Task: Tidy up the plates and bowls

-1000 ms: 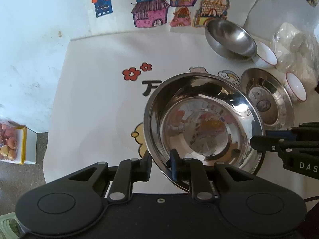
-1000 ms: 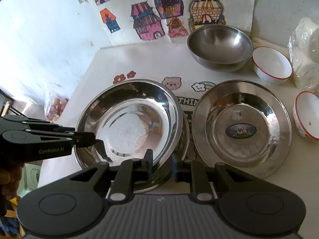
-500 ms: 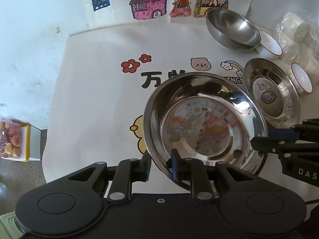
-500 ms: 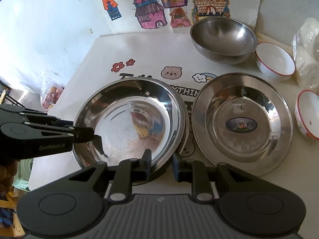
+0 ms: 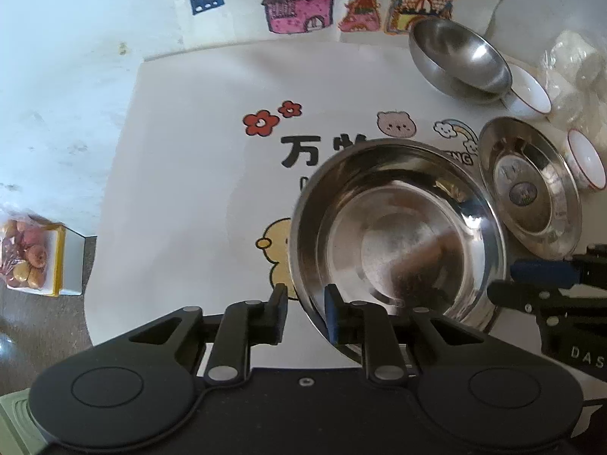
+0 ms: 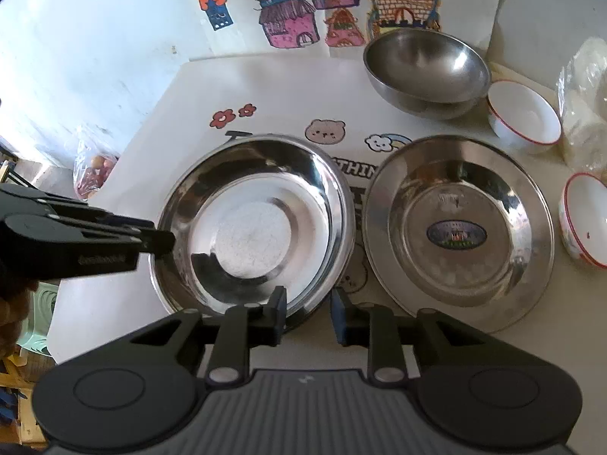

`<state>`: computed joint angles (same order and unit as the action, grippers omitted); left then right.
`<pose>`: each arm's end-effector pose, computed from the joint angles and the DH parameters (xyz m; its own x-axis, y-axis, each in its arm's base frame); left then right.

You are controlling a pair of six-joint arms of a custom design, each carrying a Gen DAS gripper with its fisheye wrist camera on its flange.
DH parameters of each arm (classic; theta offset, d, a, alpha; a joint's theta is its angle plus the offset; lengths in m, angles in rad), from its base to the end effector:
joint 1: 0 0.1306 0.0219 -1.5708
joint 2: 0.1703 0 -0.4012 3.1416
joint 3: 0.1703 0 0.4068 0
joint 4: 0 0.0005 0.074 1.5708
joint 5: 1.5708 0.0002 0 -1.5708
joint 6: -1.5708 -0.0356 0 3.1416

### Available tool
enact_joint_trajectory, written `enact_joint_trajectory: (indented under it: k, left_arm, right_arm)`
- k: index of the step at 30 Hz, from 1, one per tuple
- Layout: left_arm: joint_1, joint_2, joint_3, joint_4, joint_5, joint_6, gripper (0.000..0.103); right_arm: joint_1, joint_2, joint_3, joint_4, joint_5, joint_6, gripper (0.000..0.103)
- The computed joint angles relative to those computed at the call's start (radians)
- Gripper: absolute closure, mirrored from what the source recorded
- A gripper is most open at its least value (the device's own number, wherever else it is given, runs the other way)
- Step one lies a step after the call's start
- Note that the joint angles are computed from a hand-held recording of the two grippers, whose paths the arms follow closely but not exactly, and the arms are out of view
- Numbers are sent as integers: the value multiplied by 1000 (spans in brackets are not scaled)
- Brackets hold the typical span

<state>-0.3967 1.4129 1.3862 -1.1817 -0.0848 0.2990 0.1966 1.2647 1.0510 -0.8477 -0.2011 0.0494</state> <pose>0.4365 -0.1801 0.4185 -0.9294 0.0711 -0.3621 0.0874 0.9958 -0.0288 0.4087 0.0881 0.3467 -0.8410 -0.2168 -0.4957 -0.3288 0.9324 0.1501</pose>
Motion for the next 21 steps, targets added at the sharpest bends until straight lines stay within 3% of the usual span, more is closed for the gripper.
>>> enact_joint_trajectory:
  k: [3,6,8,11,15,21]
  left_arm:
    - [-2,-8,3,-2,-12,13,74]
    - [-10,-16,7,1,-26,31,61]
    - [-17,-23,8,13,-34,50,34]
    - [-34,-36,2,52,-47,81,15]
    - [-60,-20,28,63,-49,96,2]
    - [-109,32,91,71,-46,66,1]
  right_arm:
    - [-4,-13,-8,4,-2,-2,65]
    - [-19,-31,-18,8,-15,-7,56]
    - [-32,-48,-29,15,-29,-11,49]
    - [-60,-80,-50,28,-59,-21,35]
    - [-113,-122,-82,41,-96,-48,20]
    - [-212,-199,-145,82,-132,-114,1]
